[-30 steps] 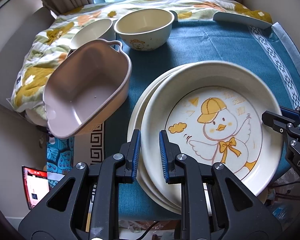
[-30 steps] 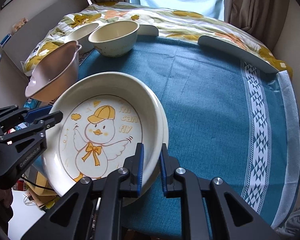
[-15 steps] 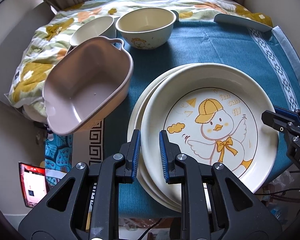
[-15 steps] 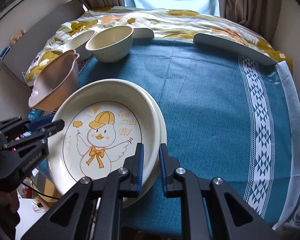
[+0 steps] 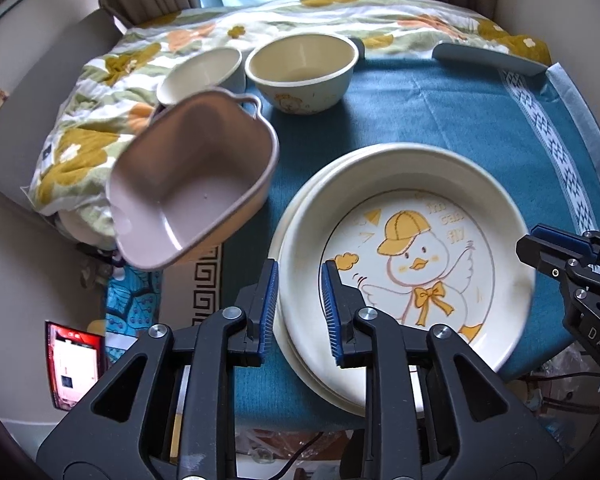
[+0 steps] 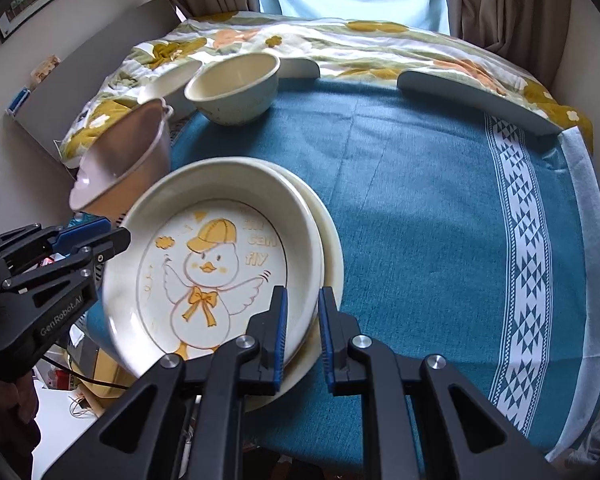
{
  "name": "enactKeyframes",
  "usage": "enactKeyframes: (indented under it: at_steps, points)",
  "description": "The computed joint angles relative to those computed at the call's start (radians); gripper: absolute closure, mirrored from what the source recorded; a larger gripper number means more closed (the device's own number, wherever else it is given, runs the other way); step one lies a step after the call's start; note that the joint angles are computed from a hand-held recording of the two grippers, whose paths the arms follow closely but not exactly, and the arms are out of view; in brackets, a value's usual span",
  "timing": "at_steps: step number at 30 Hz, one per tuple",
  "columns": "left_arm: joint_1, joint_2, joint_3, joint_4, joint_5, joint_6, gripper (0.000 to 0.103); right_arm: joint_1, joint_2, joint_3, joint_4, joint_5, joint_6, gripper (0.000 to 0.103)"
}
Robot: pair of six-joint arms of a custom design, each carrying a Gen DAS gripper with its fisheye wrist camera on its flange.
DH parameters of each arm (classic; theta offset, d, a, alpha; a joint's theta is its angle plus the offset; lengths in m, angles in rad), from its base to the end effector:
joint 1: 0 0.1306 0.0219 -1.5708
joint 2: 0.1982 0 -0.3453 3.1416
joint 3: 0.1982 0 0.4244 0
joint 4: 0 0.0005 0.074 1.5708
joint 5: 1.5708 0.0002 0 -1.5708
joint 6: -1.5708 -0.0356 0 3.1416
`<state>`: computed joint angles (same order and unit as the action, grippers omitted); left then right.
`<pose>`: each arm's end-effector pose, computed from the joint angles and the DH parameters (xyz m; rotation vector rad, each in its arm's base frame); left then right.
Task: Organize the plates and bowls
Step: 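Lower the duck-print plate onto the stack and open the right gripper, then close both grippers on the rim of the pink handled bowl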
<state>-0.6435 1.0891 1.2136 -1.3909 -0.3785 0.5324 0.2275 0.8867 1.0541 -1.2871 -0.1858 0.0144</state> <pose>0.3103 -0.2169 0.4126 0.0701 2.6752 0.1987 0.3167 0.0795 0.4085 -0.3824 2.6691 0.3155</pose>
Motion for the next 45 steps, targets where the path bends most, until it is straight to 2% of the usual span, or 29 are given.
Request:
enactKeyframes:
  at_steps: [1,3,4,5,7,10,13,14,17,21,26,28,30,32,35,39,41,44,45]
  points:
    - [-0.008,-0.001,0.013,-0.011,-0.019,0.007,0.067,-0.008,-0.006,0.01,-0.004,-0.012,0.005,0.085]
    - [-0.022,-0.012,0.034,-0.021,-0.056,0.023,0.023,-0.023,-0.012,0.032,-0.007,-0.04,0.009,0.059]
    - [-0.033,-0.024,0.049,-0.023,-0.09,0.036,0.014,-0.032,-0.016,0.045,-0.008,-0.059,0.011,0.028]
    - [-0.038,-0.031,0.06,-0.026,-0.11,0.042,0.004,-0.042,-0.024,0.056,0.002,-0.079,0.011,0.006]
    - [-0.051,-0.046,0.094,-0.041,-0.151,0.055,0.0,-0.054,-0.037,0.08,0.028,-0.099,0.019,0.001]
    - [-0.032,-0.081,0.126,-0.059,-0.14,0.088,0.0,-0.073,-0.023,0.139,0.044,-0.152,0.059,0.001]
    - [0.036,-0.136,0.126,-0.055,-0.072,0.122,0.0,-0.076,0.036,0.223,0.023,-0.205,0.098,0.001]
    - [0.061,-0.145,0.126,-0.055,-0.055,0.122,0.0,-0.063,0.081,0.272,-0.013,-0.209,0.121,0.001]
    - [0.138,-0.169,0.116,-0.06,-0.006,0.117,0.0,-0.021,0.132,0.331,-0.009,-0.184,0.119,0.001]
    - [0.26,-0.179,0.097,-0.045,0.076,0.072,0.0,0.064,0.244,0.429,-0.012,-0.137,0.121,0.001]
    - [0.422,-0.163,0.047,-0.005,0.224,-0.006,0.001,0.148,0.434,0.54,-0.055,-0.145,0.093,0.001]
    - [0.469,-0.152,0.017,0.012,0.274,-0.027,0.006,0.175,0.502,0.565,-0.064,-0.15,0.083,0.004]
    - [0.506,-0.133,-0.01,0.023,0.321,-0.042,0.018,0.198,0.558,0.58,-0.077,-0.148,0.075,0.013]
    - [0.536,-0.107,-0.037,0.039,0.371,-0.06,0.027,0.216,0.602,0.59,-0.087,-0.143,0.065,0.029]
    - [0.567,-0.062,-0.054,0.052,0.407,-0.098,0.038,0.236,0.654,0.592,-0.099,-0.138,0.049,0.04]
    - [0.595,-0.02,-0.072,0.077,0.454,-0.119,0.051,0.246,0.687,0.586,-0.107,-0.137,0.042,0.048]
    - [0.606,-0.002,-0.072,0.084,0.468,-0.13,0.053,0.248,0.699,0.584,-0.107,-0.138,0.037,0.052]
    - [0.611,0.015,-0.072,0.091,0.478,-0.143,0.056,0.246,0.706,0.579,-0.103,-0.144,0.024,0.053]
    - [0.613,0.018,-0.072,0.093,0.481,-0.145,0.06,0.244,0.705,0.577,-0.102,-0.148,0.022,0.054]
